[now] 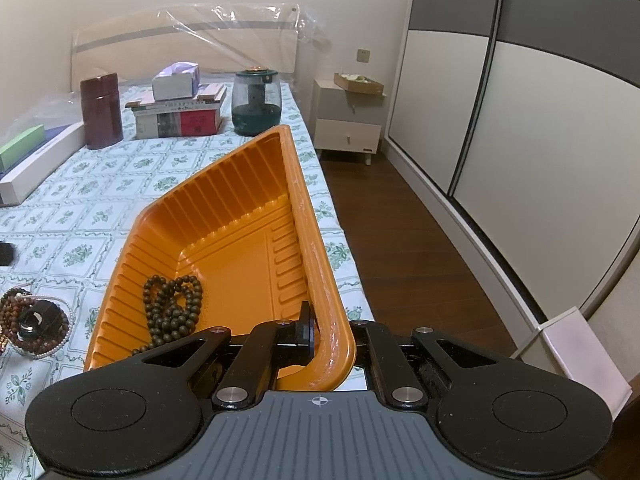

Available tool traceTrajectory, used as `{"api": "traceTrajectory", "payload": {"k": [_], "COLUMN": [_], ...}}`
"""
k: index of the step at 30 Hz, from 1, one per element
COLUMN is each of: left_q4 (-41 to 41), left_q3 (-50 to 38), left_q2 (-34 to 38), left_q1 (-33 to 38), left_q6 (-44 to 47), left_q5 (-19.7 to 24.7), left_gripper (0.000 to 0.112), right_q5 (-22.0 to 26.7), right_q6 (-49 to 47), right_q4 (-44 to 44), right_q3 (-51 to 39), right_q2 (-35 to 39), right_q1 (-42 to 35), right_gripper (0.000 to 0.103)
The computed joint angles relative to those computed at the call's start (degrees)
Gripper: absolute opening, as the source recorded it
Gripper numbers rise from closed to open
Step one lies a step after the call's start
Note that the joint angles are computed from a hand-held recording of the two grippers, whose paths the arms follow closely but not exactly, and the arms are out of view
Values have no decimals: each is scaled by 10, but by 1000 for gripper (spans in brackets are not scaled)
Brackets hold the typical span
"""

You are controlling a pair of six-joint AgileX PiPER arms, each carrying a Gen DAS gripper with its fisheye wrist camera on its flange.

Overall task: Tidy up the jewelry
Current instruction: 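Carry the watch into the orange tray and open the left tool, then grasp the black cylindrical case with the left tool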

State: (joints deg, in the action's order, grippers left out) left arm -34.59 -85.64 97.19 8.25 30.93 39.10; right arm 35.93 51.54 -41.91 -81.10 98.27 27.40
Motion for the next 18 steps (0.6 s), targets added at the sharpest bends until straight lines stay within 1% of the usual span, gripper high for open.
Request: {"api": "traceTrajectory", "payload": {"k": [3,9,14,16,17,18], "left_q4": [24,61,71,72,61,50], "left_q3": [26,71,115,131,139,148], "left_q2": [-15,-25,-34,-37,-39,-42], "left_q1": [45,120,147,148,148,147], "left_q6": [-2,-3,5,8,12,15], "left_q5": [-20,-47,-64,-71,-74,-79], "left_gripper": [28,33,36,41,48,64], "right_q5": [1,4,6,7,8,9], "right_q6": [1,8,11,11,11,10], "right_q4": [0,-7,-10,-11,-11,-12], "right_q3": [0,1,0,-1,-1,-2], "right_q2": [0,3,4,5,5,5], "right_q1": [0,3,5,6,6,7], "right_gripper": [6,6,6,6,6,6]}}
